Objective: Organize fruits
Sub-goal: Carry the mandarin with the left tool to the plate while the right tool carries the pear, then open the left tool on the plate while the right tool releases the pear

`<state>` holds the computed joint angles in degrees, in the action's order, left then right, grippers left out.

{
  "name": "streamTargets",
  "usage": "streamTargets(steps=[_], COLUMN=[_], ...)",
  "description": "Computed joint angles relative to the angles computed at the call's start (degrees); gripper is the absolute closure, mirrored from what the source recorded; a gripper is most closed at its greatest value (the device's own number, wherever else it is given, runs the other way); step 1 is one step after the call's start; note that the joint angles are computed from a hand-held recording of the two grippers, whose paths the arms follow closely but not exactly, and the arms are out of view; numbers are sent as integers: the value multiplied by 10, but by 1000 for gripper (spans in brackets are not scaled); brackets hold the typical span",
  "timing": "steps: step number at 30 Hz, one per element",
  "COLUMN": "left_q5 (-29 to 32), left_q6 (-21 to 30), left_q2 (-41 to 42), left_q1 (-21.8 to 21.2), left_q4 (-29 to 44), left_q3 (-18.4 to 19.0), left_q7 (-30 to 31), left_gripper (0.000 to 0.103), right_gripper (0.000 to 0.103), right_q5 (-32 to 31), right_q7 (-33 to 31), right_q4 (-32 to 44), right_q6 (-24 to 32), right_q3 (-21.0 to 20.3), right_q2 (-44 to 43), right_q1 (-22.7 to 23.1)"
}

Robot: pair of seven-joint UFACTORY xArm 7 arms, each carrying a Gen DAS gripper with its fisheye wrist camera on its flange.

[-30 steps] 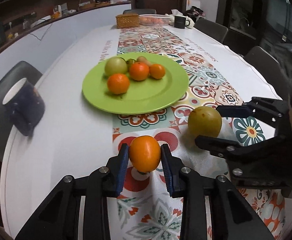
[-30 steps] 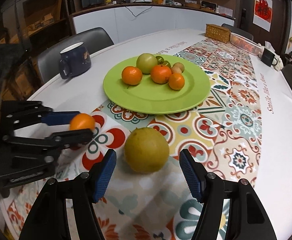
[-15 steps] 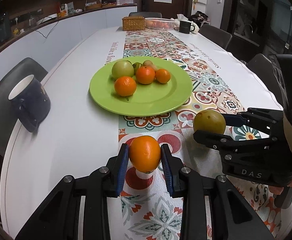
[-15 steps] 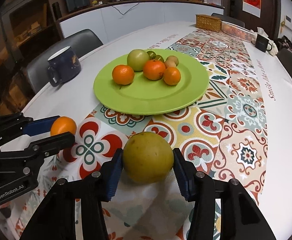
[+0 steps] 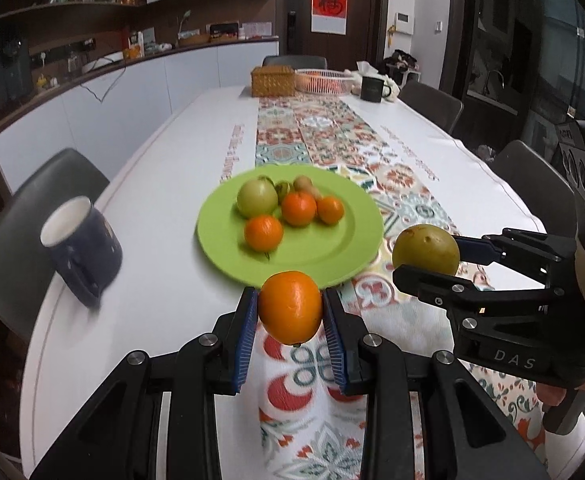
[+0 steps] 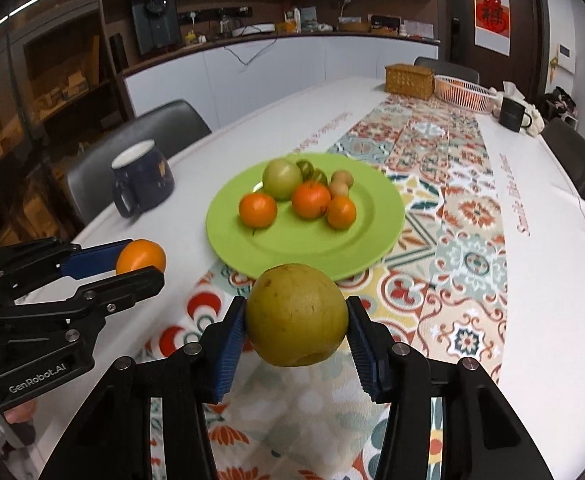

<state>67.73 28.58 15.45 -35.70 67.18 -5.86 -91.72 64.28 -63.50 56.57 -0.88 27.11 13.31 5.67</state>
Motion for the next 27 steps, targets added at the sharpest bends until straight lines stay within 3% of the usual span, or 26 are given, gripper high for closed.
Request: streamTargets(steps=[8, 13, 21, 27], left_q5=[-5, -21, -71, -123], left_q6=[-18, -43, -79, -103], left_q2=[7, 29, 81, 118], left_q1=[27, 41, 47, 41], left_q4=[21, 45, 96, 125], left_q3=[15, 30, 62, 89], left_q7=[45, 80, 152, 204], left_gripper=[71, 71, 71, 71], right_gripper=[53, 53, 53, 53], right_q5=[-99, -187, -291, -347], right_q7=[111, 208, 323, 385], right_q4=[48, 82, 134, 161], right_q6=[-12, -9, 6, 17], right_q3=[-28, -85, -158, -183], right_q2=[36, 65, 111, 136], right_q1=[30, 82, 140, 154])
